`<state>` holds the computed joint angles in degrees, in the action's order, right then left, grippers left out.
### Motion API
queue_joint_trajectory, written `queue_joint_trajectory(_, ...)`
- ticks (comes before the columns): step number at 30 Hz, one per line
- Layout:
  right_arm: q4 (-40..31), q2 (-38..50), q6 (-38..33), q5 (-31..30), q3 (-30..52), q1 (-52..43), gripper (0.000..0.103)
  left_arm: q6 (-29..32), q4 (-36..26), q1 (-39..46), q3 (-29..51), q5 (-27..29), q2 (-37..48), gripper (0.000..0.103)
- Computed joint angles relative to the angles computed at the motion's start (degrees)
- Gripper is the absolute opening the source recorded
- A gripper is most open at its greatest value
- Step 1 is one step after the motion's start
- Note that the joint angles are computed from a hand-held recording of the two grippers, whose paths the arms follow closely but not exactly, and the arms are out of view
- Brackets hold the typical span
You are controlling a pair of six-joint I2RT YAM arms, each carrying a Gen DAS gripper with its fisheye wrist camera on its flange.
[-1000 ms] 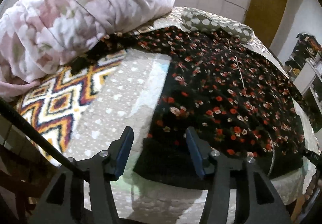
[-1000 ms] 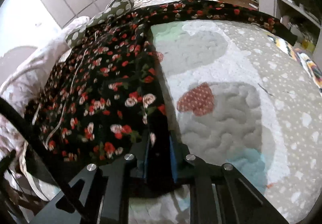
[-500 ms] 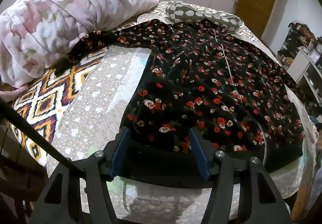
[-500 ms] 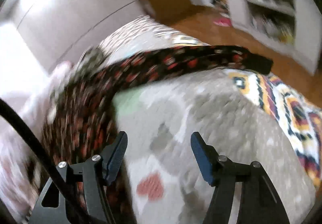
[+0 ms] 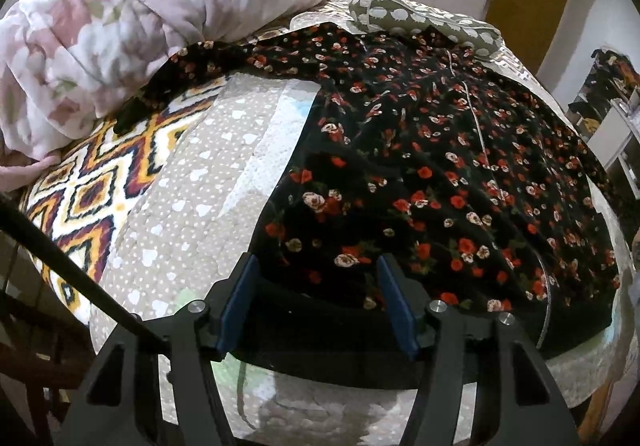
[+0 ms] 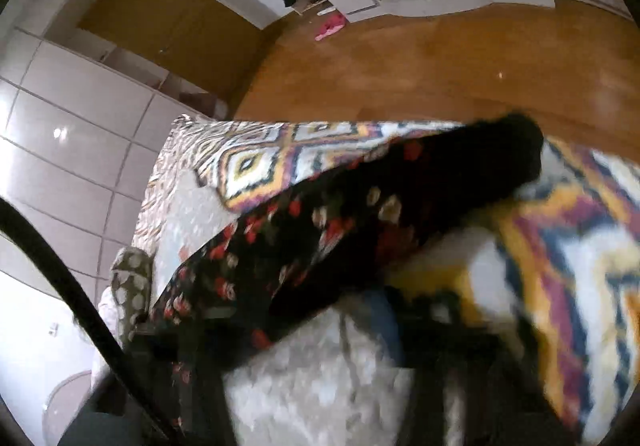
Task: Fold large clothes
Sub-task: 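Grasp the jacket's side edge with the right gripper and lift it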
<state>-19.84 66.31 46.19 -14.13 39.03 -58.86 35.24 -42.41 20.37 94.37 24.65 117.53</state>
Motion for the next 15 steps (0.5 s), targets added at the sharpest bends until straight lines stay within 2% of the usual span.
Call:
queue_joint_trajectory(3,-0.7,1.7,0.5,-1.6,2.5,-2.2,0.008,-0.2,-0.8,0.9,1.8,1.3,1.1,0.06)
queue_joint_trajectory(5,-4.3,0.7,0.3,1.7,5.9,0.5,0.007,-0.2,-1.4,1.5,3.0,2.4,1.6,0.06)
queue_joint_trajectory(9,-13.1,2.9,-1.4,13.7,19.1,15.1,0.007,-0.1,-2.5,3.5,5.9,5.4,2.6,0.06)
queue_joint_trajectory(11,-15.1,6.0,-0.7,18.3,25.5,23.5,0.007,0.0,-2.8,4.7,7.6,7.0,3.2,0.06)
queue_joint_trajectory(13,-17.0,12.1,-0.5,22.8,34.3,33.1,0.007,0.1,-3.2,5.8,9.3,8.3,4.1,0.062)
queue_joint_trajectory(15,-19.7,22.5,-1.9,27.3,46.8,43.3,0.007,0.3,-3.7,7.2,11.7,9.6,5.5,0.063)
